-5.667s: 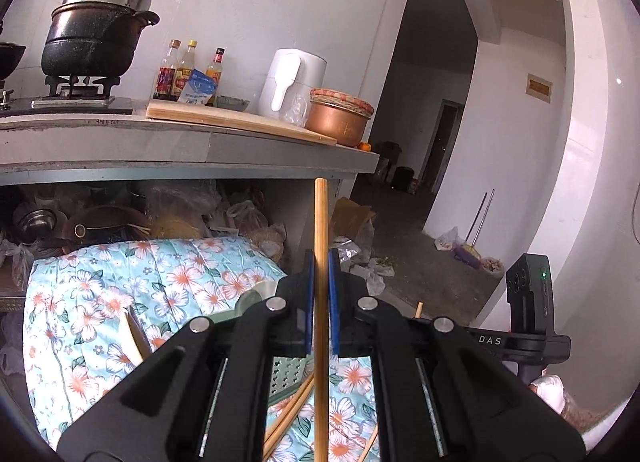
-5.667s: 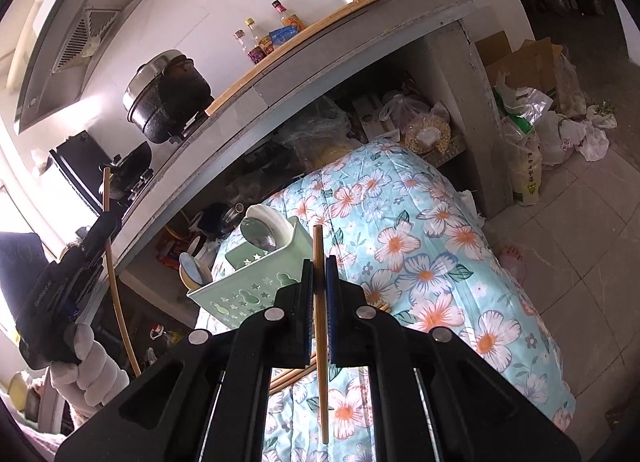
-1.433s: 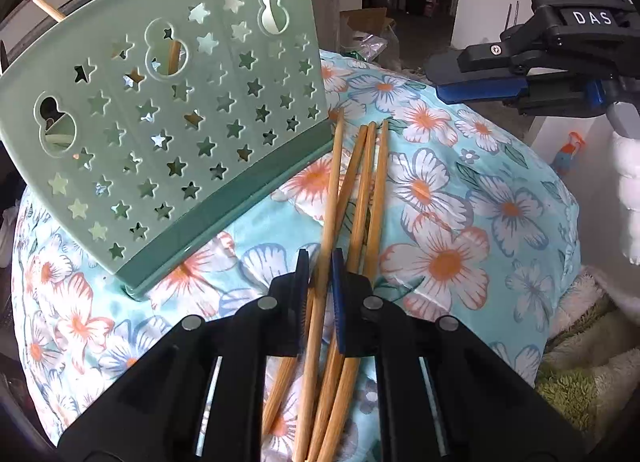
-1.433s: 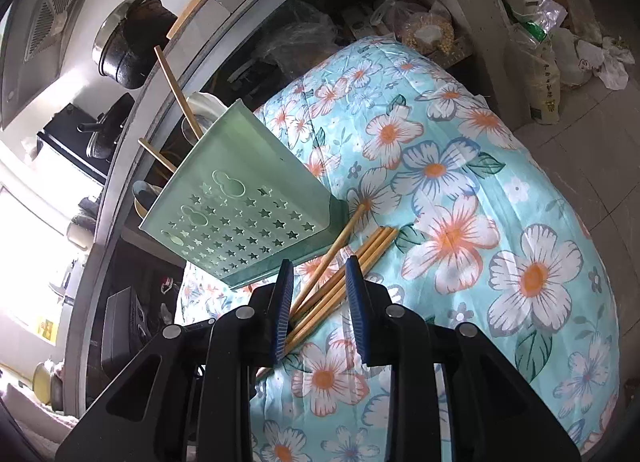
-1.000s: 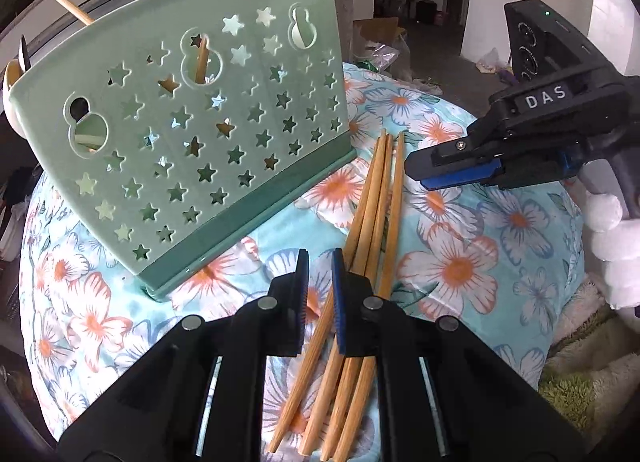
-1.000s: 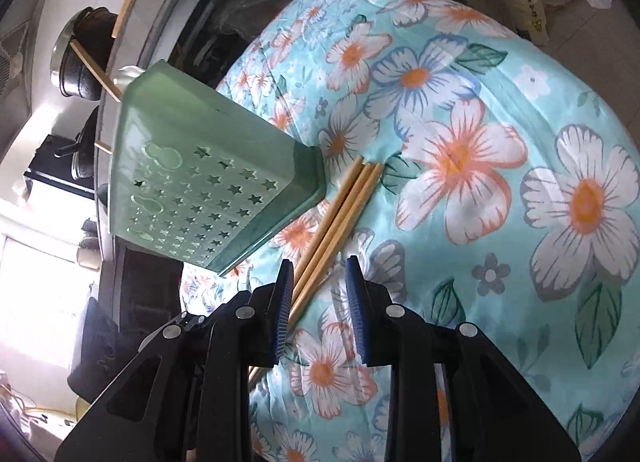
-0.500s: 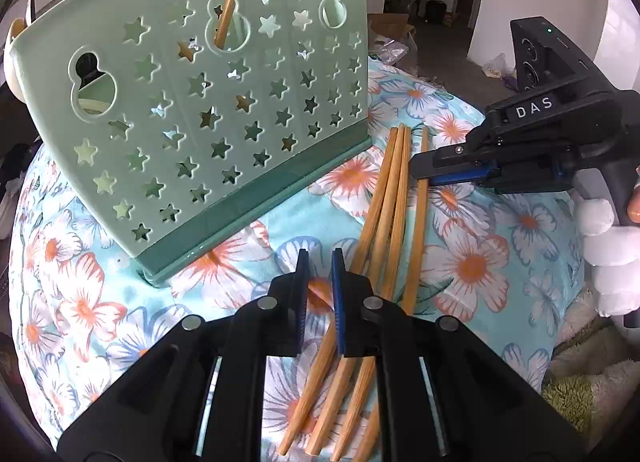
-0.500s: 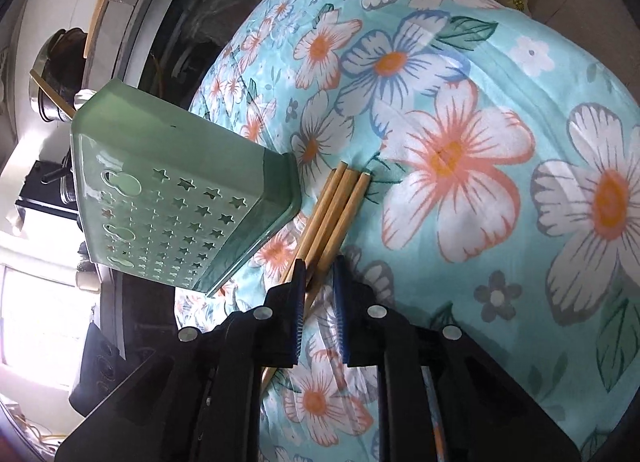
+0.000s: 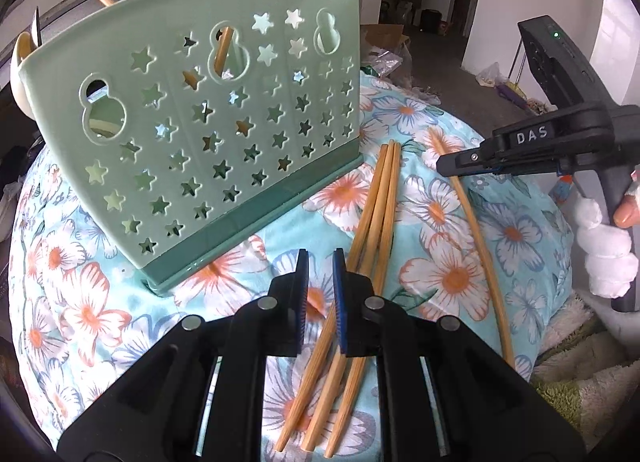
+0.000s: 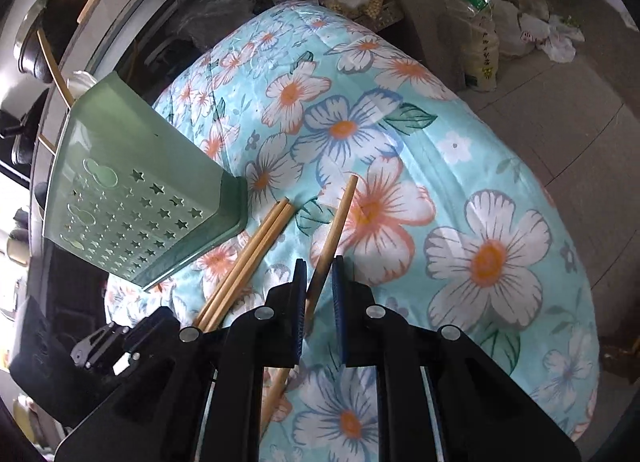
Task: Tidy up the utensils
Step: 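Grasp a chopstick with the left tool while the right tool grasps another chopstick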
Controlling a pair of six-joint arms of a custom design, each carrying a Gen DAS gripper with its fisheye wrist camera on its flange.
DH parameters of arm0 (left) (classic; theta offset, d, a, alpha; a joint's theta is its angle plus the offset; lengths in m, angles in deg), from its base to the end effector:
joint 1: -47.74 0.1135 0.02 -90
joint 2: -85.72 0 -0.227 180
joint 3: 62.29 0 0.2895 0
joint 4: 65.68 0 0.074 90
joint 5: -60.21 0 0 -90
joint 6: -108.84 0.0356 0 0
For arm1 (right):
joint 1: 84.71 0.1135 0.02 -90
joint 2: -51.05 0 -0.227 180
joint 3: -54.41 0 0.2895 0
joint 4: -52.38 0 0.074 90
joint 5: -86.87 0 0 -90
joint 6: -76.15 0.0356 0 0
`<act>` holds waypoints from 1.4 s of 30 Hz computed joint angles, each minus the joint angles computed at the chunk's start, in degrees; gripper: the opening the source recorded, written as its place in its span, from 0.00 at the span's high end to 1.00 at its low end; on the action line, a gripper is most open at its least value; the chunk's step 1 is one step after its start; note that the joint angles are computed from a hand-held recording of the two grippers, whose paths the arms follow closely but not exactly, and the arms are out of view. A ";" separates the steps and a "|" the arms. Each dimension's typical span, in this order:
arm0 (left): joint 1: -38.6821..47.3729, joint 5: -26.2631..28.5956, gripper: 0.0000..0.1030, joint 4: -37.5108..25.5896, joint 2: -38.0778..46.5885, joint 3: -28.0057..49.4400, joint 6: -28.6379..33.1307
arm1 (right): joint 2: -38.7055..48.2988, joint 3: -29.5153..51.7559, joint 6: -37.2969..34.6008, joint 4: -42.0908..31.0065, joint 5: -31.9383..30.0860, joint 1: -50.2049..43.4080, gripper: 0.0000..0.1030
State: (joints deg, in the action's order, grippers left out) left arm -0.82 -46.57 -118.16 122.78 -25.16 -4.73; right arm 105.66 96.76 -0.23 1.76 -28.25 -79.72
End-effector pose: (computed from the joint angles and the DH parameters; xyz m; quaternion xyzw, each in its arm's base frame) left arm 0.1363 -0.1388 0.1650 0.1567 0.9245 -0.0760 0.3390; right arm 0.2177 0.0342 0.1425 0.0205 0.9500 0.2456 0.1917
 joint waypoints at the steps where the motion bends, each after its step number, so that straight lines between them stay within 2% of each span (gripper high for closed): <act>1: -0.15 0.58 0.89 0.24 -0.11 0.13 0.09 | 0.48 -0.08 -0.22 0.15 -0.36 -0.34 0.88; 6: -2.87 0.68 0.86 2.17 4.44 1.93 0.87 | 1.72 -0.26 -0.66 0.59 -1.73 -1.42 0.88; 18: -9.39 -9.69 0.86 5.27 18.32 6.99 3.45 | 0.84 -1.48 -0.64 1.09 -3.63 -2.46 0.88; 24: -10.33 -12.03 0.90 6.11 20.99 8.02 4.43 | 0.83 -1.62 -0.89 1.15 -4.19 -2.91 0.88; 27: -9.71 -11.33 0.95 6.80 21.15 8.19 4.76 | 0.93 -1.62 -0.92 1.22 -4.40 -3.05 0.88; 42: -8.87 -6.96 0.95 4.64 16.47 8.30 4.33 | 1.09 -1.62 -0.98 1.27 -4.62 -3.23 0.88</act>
